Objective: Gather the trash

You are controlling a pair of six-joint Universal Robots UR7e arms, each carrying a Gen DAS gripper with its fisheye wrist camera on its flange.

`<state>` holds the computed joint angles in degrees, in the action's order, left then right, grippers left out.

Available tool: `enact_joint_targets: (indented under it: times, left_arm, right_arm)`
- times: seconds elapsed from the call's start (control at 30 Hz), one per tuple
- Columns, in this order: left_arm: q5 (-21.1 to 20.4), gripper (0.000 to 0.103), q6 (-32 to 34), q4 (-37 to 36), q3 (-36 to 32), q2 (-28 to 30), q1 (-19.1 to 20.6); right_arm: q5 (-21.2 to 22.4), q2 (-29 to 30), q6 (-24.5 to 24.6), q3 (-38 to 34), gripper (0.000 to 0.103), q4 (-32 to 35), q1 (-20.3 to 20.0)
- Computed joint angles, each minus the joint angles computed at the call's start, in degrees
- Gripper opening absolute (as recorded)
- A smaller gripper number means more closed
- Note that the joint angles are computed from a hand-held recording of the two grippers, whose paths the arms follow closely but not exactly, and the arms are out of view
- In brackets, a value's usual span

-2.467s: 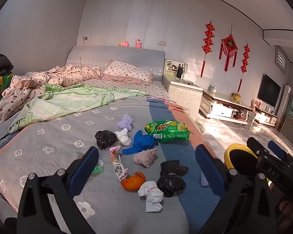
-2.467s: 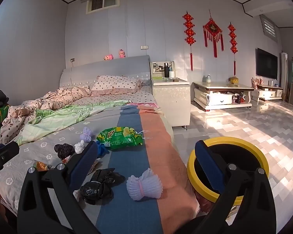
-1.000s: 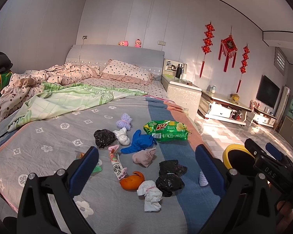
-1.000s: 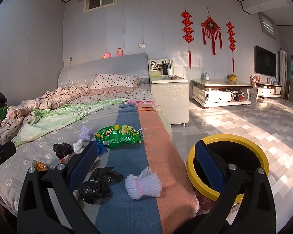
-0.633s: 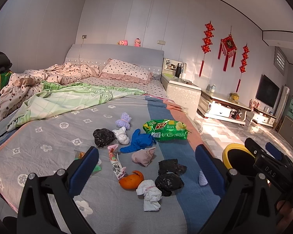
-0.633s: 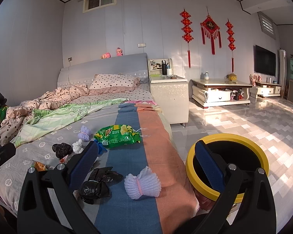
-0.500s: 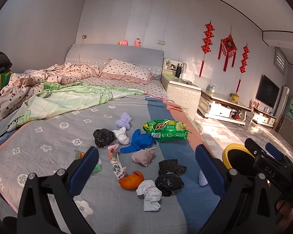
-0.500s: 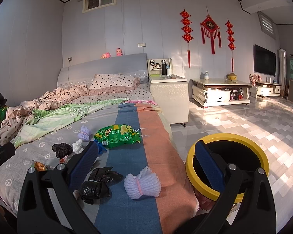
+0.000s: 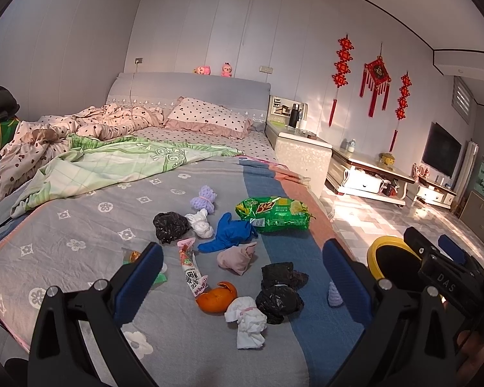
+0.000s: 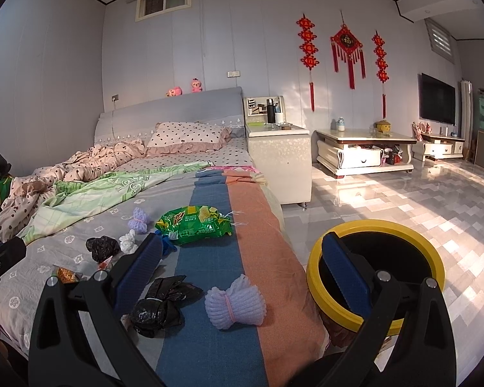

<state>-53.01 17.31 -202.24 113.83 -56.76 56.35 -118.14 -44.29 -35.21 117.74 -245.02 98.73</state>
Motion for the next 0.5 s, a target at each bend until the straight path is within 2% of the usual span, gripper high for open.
enact_joint_targets:
  times: [0.5]
  left_arm:
    - [0.07,0.096,0.08,-0.18,-0.02,0.19,-0.02]
  right_arm:
    - [0.0,0.12,0.18,0.13,0.095,-0.06,-0.12]
